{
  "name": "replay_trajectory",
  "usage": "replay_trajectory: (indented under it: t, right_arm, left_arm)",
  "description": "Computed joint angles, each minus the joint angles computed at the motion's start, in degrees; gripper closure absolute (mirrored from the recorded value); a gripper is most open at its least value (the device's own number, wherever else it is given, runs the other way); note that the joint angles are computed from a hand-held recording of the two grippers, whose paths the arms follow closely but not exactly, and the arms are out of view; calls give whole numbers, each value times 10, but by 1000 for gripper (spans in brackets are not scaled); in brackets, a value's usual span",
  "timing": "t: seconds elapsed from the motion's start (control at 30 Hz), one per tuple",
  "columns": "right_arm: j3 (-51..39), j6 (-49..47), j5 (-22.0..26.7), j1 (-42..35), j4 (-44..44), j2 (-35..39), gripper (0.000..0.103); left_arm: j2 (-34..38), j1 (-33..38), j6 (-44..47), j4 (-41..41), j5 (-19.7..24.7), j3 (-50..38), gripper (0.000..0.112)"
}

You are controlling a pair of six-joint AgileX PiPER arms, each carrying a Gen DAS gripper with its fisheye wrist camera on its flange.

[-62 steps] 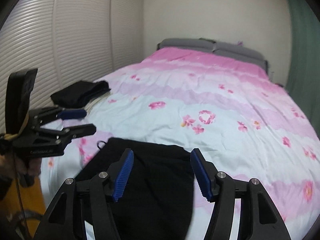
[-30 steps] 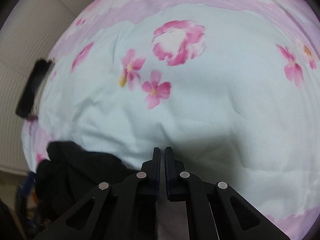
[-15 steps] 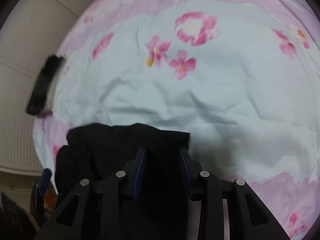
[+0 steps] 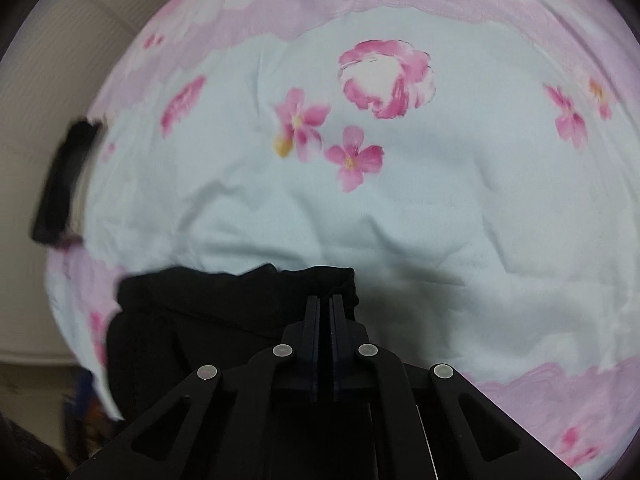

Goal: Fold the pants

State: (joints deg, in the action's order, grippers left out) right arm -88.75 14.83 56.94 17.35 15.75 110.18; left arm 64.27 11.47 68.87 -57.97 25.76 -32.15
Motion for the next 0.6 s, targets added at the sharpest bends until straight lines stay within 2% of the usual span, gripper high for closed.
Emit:
replay_trajectory:
  t: [0.07,0.17,0.23,0.33,0.37,0.4,0.5,0.6]
  right_arm:
    - [13,-9,-14,-15,18,8,99]
    - [58,-28,-66,-26,52,12,97]
    - [81,-17,-92,-12,37,-7,95]
    - [113,9,-110,6,-10,-52,78]
    - [131,24,-122,15,-29,-73,67]
    - [157,31,-138,19,-42,-99,60]
    - [249,2,-193,14,-13,-175,48]
    - [373,-1,-269,14,23,-265,44]
  left_arm:
    - [-4,-2,6,-4,-4,3,50]
    - [-1,-7,15,-8,-18,7,50]
    - [4,-6,20,-10,-19,8,50]
    - [4,-3,24,-12,-20,8,50]
    - [2,-3,24,-10,-22,8,50]
    - [-2,1,29,-10,-20,9,50]
    - [-21,39,51,-13,3,15,50]
    - [-44,119,78,-18,52,27,50]
